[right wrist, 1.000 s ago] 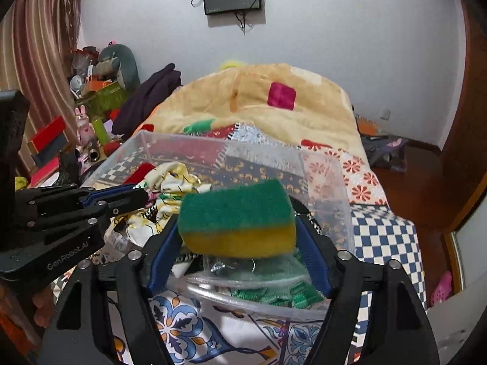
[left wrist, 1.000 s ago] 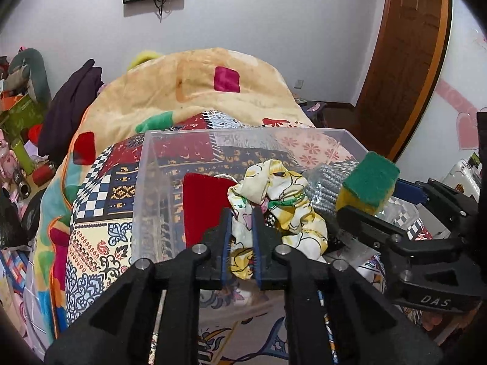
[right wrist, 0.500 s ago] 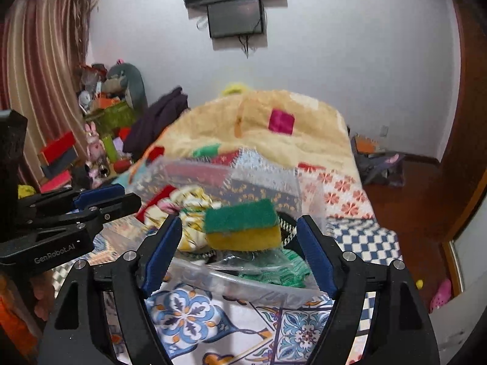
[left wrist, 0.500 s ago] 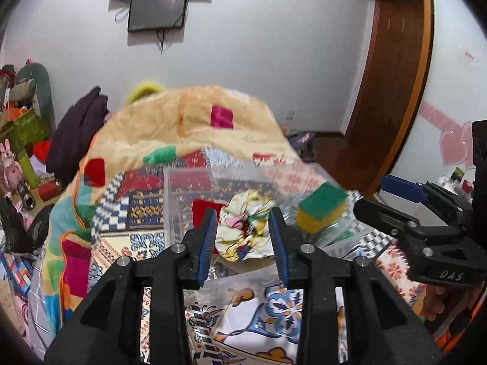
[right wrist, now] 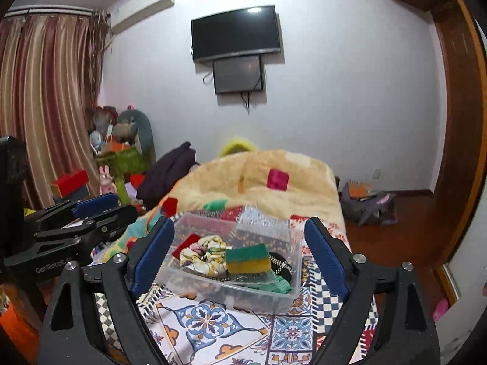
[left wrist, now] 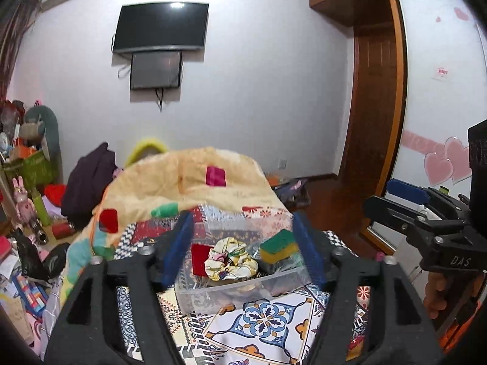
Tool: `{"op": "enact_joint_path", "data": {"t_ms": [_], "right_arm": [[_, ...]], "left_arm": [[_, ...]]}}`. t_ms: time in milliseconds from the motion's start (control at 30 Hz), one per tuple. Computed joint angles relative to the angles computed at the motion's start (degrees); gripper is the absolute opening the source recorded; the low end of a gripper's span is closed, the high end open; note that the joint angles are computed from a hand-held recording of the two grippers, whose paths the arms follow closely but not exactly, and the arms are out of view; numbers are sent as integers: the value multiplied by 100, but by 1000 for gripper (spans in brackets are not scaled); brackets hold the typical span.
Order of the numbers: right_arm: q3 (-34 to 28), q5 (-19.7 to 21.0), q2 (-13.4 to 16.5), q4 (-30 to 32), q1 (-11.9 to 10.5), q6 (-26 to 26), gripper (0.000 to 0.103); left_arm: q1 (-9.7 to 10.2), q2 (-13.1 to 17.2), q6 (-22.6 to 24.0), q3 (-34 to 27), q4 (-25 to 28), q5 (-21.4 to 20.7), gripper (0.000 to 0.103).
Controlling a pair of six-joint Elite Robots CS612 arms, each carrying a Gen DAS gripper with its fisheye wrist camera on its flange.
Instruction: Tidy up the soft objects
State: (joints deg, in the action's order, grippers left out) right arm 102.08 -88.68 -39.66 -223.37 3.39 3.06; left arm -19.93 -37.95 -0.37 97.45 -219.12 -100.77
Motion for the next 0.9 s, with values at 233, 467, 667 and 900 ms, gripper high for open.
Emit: {"op": "enact_joint_path", "data": {"t_ms": [233,467,667,900], "right_arm": [[48,-152,5,-351,75,-112,103],[91,-202,34,-512,124,-79,103],[122,-174,38,-585,115,33,103],[172,-143,32,-660,92,114,103]], "left_arm": [[-3,-93,-69,191,-384,71,94],[-59,-126,107,348,-707,189,99],[-68,-131,147,376,-746,176,100],[-61,-151,123,406,-728,133,100]]}}
